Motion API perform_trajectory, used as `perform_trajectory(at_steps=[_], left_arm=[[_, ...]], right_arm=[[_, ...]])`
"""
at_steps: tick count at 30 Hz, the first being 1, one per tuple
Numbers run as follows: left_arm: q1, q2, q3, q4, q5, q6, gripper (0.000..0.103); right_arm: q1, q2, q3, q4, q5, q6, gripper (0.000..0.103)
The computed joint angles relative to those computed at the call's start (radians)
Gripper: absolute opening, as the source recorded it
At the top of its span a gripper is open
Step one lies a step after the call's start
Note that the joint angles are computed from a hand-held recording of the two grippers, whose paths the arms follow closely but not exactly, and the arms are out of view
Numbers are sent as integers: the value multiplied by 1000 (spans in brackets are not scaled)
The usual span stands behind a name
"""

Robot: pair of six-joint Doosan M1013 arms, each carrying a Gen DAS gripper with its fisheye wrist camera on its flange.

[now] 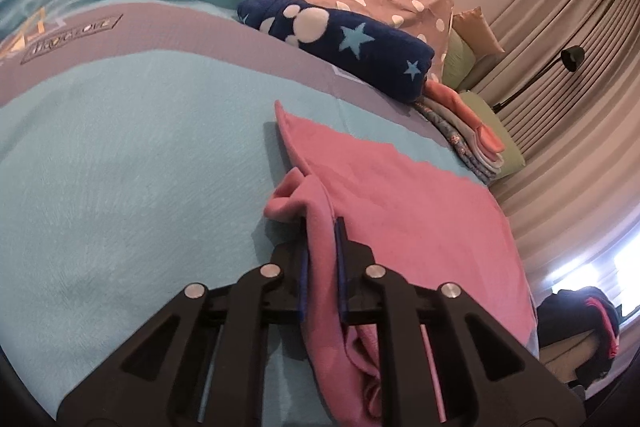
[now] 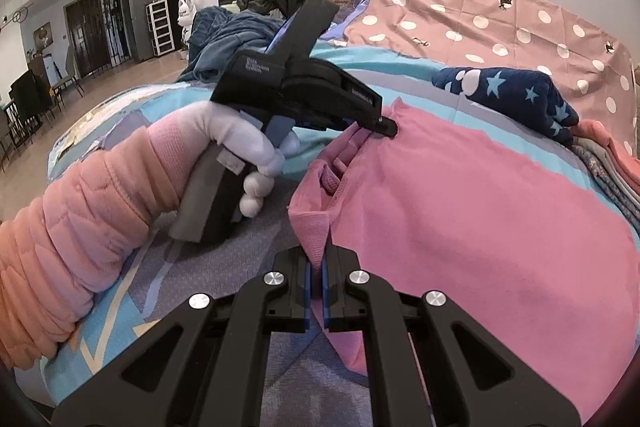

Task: Fold small clothes
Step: 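Lift the shirt end with both grippers and fold it over the body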

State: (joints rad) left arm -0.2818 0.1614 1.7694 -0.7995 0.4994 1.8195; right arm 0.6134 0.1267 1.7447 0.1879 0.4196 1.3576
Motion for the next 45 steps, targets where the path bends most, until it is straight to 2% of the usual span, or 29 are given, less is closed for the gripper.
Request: perform_trajectory(at_steps=[6, 11, 13, 20, 31, 45], left_arm=[[-3, -11, -25, 22, 8, -61, 10], [-45, -19, -79, 194, 14, -192, 10], [-65, -19, -98, 257, 16, -249, 10], [-112, -2, -144, 373, 22, -394, 10], [-200, 54, -252, 526, 78, -498, 10], [-287, 145, -380, 587, 152, -527, 10]], right_arm=[[-38, -34, 23, 150, -25, -80, 3], [-83, -63, 56, 416, -32, -269, 4], [-99, -73, 68, 484, -28, -314, 4], [-179, -101, 107, 764, 19, -483, 4], [-267, -150, 153, 882, 63, -529, 4], [-363, -202, 220, 1008, 77, -587, 4]])
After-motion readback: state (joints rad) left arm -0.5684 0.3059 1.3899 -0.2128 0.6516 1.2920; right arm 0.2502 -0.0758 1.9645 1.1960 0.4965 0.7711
